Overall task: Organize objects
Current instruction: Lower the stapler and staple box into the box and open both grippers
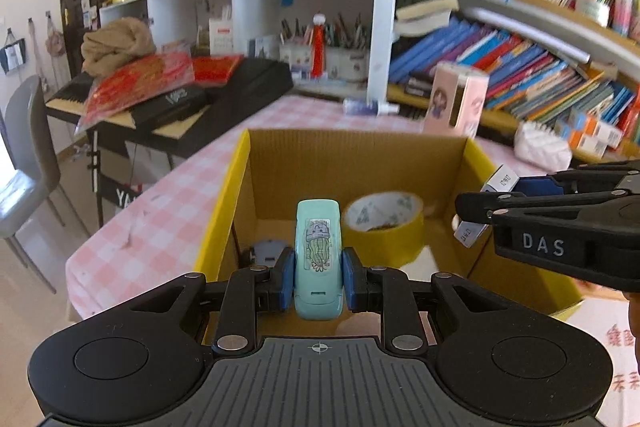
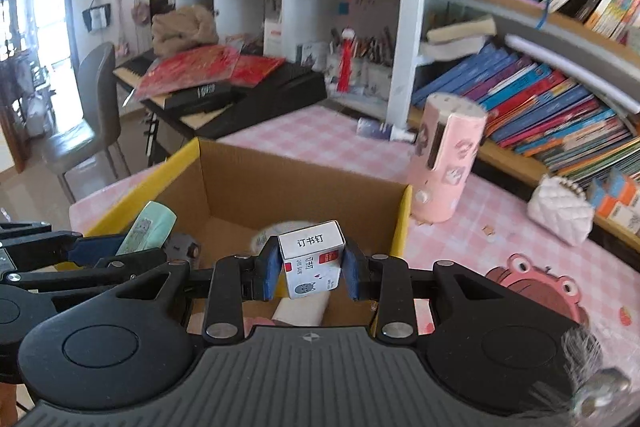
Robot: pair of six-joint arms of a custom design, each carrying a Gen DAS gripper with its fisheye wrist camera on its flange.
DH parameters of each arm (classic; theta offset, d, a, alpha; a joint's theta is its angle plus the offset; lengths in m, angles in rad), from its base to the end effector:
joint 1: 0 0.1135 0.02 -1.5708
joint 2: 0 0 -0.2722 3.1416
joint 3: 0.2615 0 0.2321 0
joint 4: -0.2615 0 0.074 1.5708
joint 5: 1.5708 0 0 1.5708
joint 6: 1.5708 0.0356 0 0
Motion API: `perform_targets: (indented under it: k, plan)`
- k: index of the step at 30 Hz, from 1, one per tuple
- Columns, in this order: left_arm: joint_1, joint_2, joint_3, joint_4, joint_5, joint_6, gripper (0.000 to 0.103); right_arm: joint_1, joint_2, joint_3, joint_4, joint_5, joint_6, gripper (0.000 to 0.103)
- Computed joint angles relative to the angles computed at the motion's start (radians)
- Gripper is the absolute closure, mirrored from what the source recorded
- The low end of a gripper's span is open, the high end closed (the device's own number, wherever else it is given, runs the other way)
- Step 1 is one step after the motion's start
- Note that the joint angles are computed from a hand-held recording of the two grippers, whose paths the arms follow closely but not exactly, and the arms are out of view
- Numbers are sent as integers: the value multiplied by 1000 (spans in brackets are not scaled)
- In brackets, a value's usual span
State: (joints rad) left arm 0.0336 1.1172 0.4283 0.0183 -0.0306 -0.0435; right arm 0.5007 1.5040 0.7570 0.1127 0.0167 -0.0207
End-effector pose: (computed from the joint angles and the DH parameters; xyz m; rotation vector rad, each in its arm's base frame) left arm 0.1976 0.0077 0.1939 -0.1029 2.2388 0.0289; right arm 0.2594 0.1413 0.2118 -0.5622 2.1437 0.2484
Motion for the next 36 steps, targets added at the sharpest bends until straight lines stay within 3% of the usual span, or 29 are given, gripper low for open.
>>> perform_targets:
  k: [12, 29, 36]
  plan:
    - [-36, 148, 63, -33, -57, -12, 80, -20, 206, 131, -84, -85, -118, 73]
    - [-72, 211, 87, -44, -97, -15, 80, 12, 269, 199, -169, -56, -253, 73]
    - [-73, 185, 75, -43, -93, -22, 79, 13, 277, 213, -180, -57, -249, 73]
